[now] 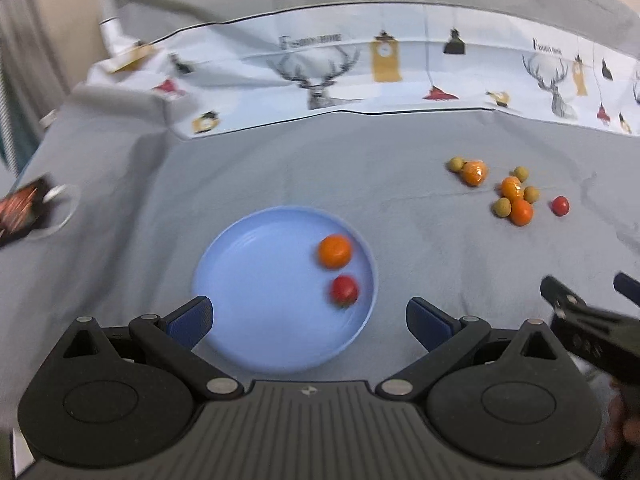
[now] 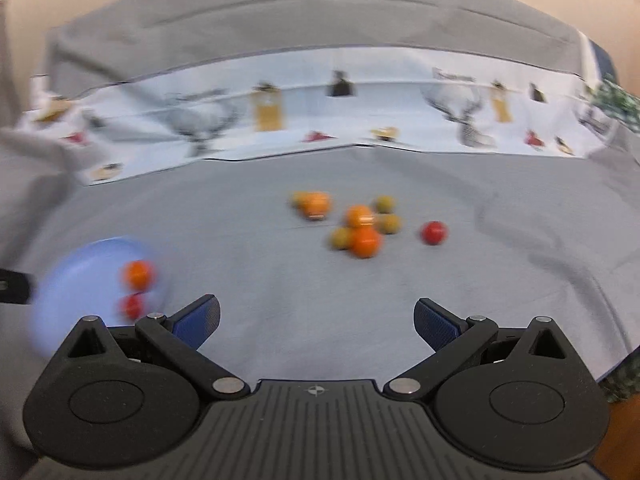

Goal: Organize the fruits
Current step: 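Grasp a mandarin with the right tool while the left tool grasps another mandarin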

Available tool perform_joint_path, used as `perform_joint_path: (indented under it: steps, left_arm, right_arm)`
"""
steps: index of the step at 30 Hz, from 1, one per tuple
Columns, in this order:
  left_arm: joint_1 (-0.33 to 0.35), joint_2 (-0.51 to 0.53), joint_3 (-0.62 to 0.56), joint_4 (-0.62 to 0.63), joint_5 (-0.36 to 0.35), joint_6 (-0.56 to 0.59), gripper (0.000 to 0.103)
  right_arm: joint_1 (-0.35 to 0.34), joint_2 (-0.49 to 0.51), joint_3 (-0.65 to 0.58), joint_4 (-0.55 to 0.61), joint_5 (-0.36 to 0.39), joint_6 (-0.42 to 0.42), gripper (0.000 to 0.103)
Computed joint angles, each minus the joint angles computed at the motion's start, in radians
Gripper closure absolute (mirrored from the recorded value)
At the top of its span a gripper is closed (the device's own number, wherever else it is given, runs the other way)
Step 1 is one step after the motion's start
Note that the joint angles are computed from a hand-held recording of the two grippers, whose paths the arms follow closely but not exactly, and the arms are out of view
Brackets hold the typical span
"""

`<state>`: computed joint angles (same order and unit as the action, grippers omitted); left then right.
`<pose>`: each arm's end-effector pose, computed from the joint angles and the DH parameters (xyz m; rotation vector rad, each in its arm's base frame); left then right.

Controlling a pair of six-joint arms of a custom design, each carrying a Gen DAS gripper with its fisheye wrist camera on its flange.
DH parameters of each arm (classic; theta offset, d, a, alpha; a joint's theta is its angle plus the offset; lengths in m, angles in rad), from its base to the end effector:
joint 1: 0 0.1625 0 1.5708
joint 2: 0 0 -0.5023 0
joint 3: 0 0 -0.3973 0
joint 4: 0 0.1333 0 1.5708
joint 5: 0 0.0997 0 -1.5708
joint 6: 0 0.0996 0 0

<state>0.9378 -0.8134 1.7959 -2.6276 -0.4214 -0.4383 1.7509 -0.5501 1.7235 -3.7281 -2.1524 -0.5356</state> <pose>-0.2144 -0.6712 0.1637 0.1518 2.0678 -0.7514 0.2039 -0.6810 0.0957 0.4421 -2.1941 1.0487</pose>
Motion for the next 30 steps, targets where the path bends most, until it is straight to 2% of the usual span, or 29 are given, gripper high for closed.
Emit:
perform_joint_path:
  steps: [3, 6, 12, 14, 15, 16, 17, 18, 21, 24, 30]
  left_arm:
    - [0.026, 0.075, -0.105, 0.002, 0.006, 0.065, 0.0]
    - [0.054, 0.135, -0.207, 0.036, -0.007, 0.083, 0.0]
    - [0.109, 0.272, -0.444, 0.099, -0.051, 0.127, 0.0]
    - [0.123, 0.323, -0.531, 0.099, -0.076, 0.159, 0.0]
    - [0.13, 0.352, -0.583, 0.113, -0.088, 0.164, 0.0]
    - [0.136, 0.379, -0.634, 0.123, -0.103, 0.173, 0.0]
    - [0.141, 0.405, -0.679, 0.121, -0.122, 0.189, 0.0]
    - [0.146, 0.435, -0.732, 0.121, -0.139, 0.209, 0.0]
    - [0.158, 0.525, -0.892, 0.164, -0.18, 0.247, 0.0]
    - [0.17, 0.614, -1.058, 0.276, -0.198, 0.243, 0.0]
    - [0.198, 0.762, -1.367, 0.564, -0.219, 0.09, 0.0]
  right_arm:
    - [-0.056, 0.067, -0.137, 0.024, -0.008, -0.036, 0.001]
    - [-0.102, 0.143, -0.295, 0.08, -0.01, -0.053, 0.001]
    - [-0.152, 0.253, -0.531, 0.198, -0.006, -0.054, 0.002]
    - [-0.159, 0.27, -0.559, 0.204, 0.005, -0.067, 0.008]
    - [-0.16, 0.277, -0.565, 0.185, 0.017, -0.086, 0.015]
    - [-0.162, 0.274, -0.558, 0.178, 0.043, -0.103, 0.026]
    - [-0.163, 0.265, -0.546, 0.183, 0.074, -0.112, 0.053]
    - [-0.163, 0.261, -0.542, 0.189, 0.089, -0.12, 0.065]
    - [-0.163, 0.255, -0.538, 0.177, 0.06, -0.126, 0.065]
    - [-0.17, 0.247, -0.538, 0.137, 0.006, -0.112, 0.065]
    - [-0.193, 0.218, -0.498, 0.105, 0.012, -0.089, 0.065]
